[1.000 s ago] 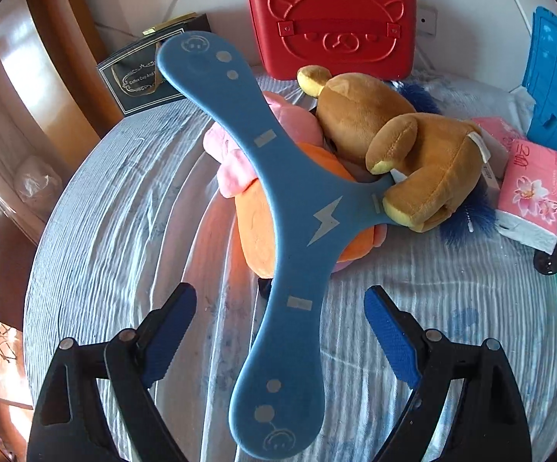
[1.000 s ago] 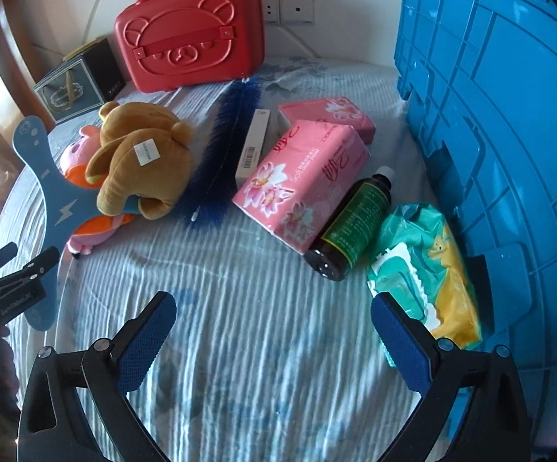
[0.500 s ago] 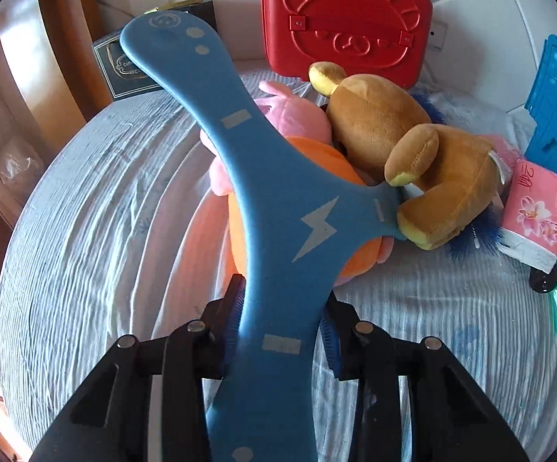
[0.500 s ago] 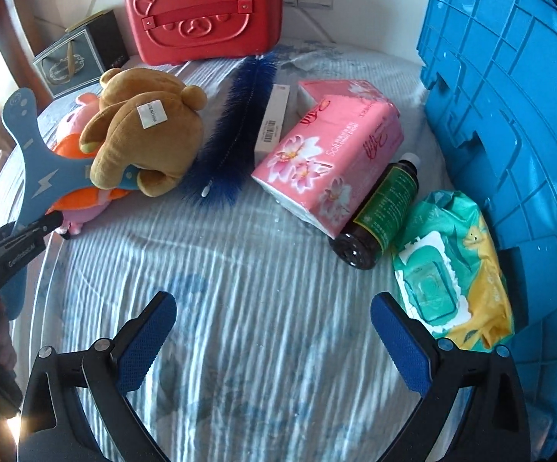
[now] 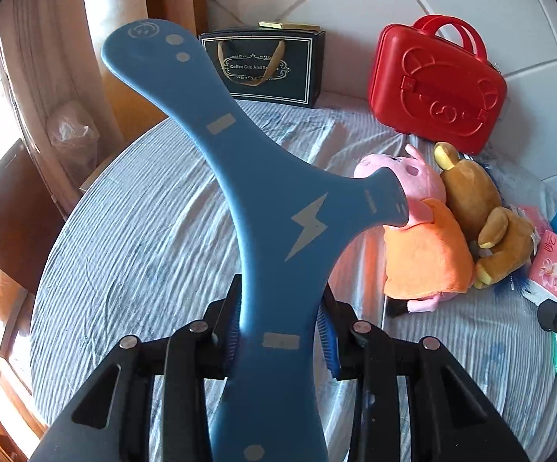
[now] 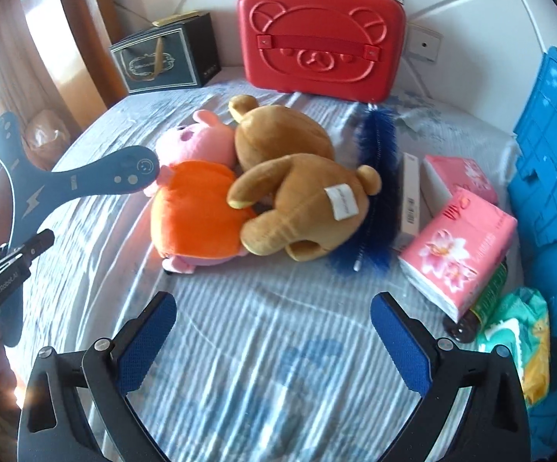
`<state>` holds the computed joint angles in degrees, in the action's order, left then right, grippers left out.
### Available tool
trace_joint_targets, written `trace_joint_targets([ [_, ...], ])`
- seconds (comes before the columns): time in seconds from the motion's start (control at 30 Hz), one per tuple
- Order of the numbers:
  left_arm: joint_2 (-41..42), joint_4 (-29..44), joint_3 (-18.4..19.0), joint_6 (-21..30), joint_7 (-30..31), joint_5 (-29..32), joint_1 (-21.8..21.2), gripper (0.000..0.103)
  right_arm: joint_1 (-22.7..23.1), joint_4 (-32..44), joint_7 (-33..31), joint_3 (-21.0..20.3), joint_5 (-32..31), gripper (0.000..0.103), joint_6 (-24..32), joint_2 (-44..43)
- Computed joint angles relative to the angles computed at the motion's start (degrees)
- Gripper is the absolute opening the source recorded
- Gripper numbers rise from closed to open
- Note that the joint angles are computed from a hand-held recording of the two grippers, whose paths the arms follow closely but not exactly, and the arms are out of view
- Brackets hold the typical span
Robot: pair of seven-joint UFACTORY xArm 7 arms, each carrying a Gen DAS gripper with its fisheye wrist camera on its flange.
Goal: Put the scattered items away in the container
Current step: 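Grasp the blue boomerang with left gripper while right gripper grasps the pink pig plush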
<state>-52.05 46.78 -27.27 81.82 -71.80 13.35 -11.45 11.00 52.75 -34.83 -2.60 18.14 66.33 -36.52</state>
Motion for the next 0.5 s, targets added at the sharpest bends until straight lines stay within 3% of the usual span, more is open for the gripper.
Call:
trace_joint_targets([
  [0.23,-2.85,-4.73,3.97,-3.11,2.09,0.31,0.13,0.034,3.19,2.20,3.68,4.23,1.85,0.103,-2.37,4.46],
  [0.5,-4.29,-15.02,9.55,-11.24,5.23,-2.16,0.80,0.034,6.11,4.22,9.63,9.41,-1.07,0.103,-7.35,12.86],
])
